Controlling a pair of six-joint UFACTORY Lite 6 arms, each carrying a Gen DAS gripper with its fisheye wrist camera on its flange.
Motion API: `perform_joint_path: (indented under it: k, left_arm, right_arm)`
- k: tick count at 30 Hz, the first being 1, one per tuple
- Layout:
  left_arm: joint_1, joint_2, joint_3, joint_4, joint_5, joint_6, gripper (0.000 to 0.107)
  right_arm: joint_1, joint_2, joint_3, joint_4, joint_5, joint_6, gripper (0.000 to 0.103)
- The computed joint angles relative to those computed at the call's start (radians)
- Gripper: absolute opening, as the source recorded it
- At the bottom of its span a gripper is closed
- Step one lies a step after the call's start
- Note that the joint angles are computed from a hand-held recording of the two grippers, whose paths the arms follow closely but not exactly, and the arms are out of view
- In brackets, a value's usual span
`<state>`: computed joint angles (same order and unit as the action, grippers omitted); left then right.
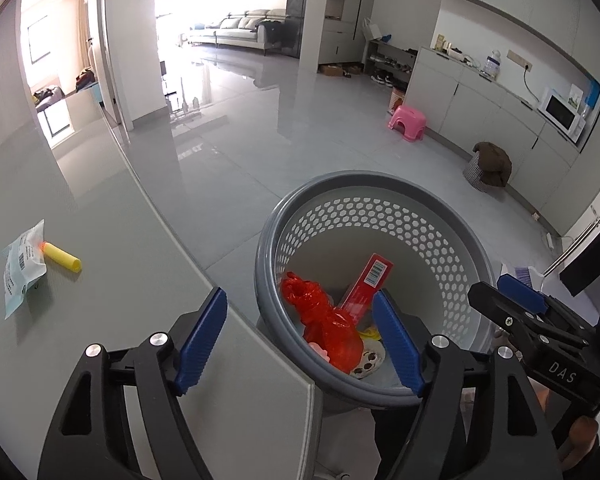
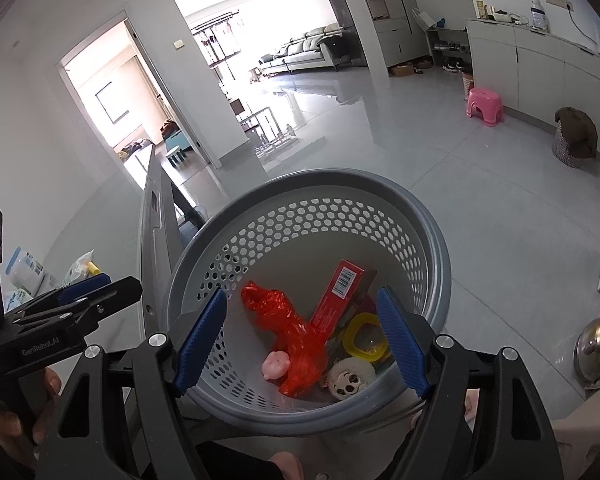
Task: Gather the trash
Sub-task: 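Move both open tools back over the table toward the packet and yellow dart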
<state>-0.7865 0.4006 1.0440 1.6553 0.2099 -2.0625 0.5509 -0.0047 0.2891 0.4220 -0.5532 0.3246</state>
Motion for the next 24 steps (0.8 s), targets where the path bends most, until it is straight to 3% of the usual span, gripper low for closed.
perform_joint_path:
  k: [9, 24]
  left_arm:
    - [0.011, -0.141, -0.155, 0.135, 0.037, -0.150, 0.078]
    - [0.143, -0.421, -0.445, 0.294, 0.065, -0.274, 0.081]
  right_arm:
    - [0.124, -0.037, 0.018, 0.212, 0.011, -0.146, 0.077]
    - [0.324, 0.099, 0.227, 0.412, 0.010, -0.316, 0.078]
